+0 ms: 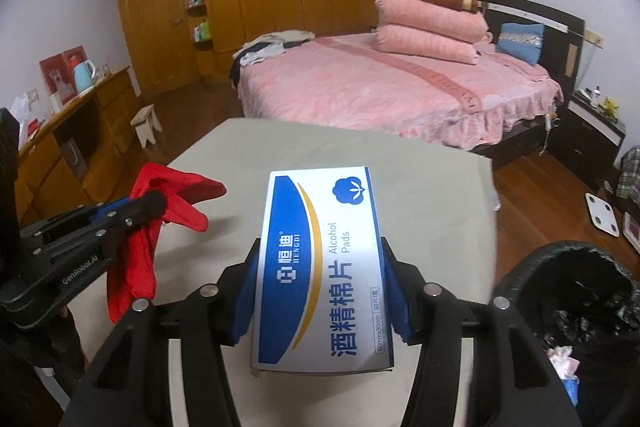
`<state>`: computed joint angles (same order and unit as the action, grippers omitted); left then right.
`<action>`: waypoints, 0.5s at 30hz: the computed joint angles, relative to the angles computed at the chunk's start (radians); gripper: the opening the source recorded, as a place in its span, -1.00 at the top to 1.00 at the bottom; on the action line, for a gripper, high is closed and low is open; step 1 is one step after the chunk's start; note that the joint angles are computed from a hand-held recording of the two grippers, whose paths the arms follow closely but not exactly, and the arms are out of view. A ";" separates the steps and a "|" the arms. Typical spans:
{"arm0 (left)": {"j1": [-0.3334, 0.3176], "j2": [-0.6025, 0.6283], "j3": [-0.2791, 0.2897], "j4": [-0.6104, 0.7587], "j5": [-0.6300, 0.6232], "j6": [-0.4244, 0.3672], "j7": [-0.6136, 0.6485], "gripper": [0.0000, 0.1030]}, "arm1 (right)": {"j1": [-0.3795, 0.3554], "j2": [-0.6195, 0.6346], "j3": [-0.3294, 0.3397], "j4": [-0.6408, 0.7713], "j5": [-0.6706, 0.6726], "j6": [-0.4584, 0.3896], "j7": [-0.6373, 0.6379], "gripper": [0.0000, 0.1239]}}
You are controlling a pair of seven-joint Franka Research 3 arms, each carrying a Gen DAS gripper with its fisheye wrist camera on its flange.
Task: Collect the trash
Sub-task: 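Carry the red glove and alcohol pads box over the bin with both tools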
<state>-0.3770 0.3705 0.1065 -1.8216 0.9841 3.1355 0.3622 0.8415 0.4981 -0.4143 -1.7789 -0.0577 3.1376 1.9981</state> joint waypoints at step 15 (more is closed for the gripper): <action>-0.061 0.014 -0.056 0.094 0.007 -0.010 0.028 0.78 | 0.379 -0.120 -0.450 -0.245 0.044 0.114 0.049 0.13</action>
<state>-0.4377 0.3844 0.0503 -1.7279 0.9911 3.1257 0.3903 1.2207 0.3779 -0.8639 -2.0243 -0.0134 3.2512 2.0470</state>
